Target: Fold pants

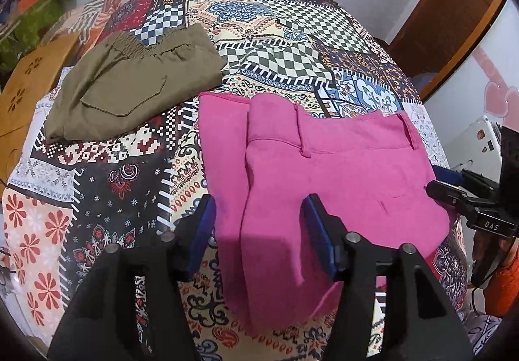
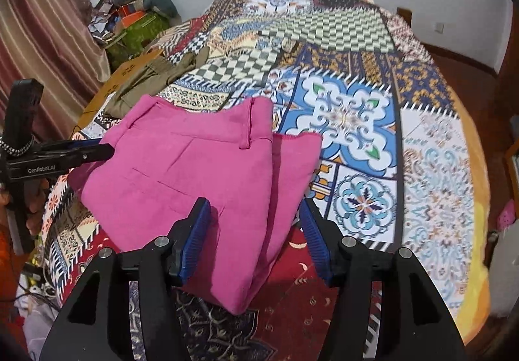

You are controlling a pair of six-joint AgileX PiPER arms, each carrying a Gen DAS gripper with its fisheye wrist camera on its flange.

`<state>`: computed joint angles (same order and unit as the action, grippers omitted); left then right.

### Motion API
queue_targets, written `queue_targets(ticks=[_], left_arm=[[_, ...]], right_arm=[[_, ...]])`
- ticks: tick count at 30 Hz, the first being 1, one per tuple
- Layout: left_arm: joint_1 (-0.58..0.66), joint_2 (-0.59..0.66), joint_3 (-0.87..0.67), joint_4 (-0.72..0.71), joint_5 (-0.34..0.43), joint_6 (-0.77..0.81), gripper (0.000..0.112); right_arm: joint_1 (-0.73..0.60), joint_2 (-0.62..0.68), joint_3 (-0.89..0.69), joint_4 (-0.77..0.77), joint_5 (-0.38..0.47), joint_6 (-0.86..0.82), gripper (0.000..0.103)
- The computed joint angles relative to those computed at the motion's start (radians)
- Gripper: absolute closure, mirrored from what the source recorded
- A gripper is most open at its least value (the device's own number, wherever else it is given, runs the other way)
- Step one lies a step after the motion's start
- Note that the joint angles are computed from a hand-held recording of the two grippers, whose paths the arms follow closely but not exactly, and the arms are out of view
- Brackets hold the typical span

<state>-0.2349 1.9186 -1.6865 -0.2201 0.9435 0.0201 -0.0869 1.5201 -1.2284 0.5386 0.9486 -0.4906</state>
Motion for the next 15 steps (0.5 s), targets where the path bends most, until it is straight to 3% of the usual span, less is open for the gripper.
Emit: queue_targets(ticks=[15], left_arm=[[0.072,0.087,-0.065,-0.161,0.02,0.036,0.039]], right_arm=[[-0.069,0.097,-0.028,0.13,0.067,-0.038,0.038]])
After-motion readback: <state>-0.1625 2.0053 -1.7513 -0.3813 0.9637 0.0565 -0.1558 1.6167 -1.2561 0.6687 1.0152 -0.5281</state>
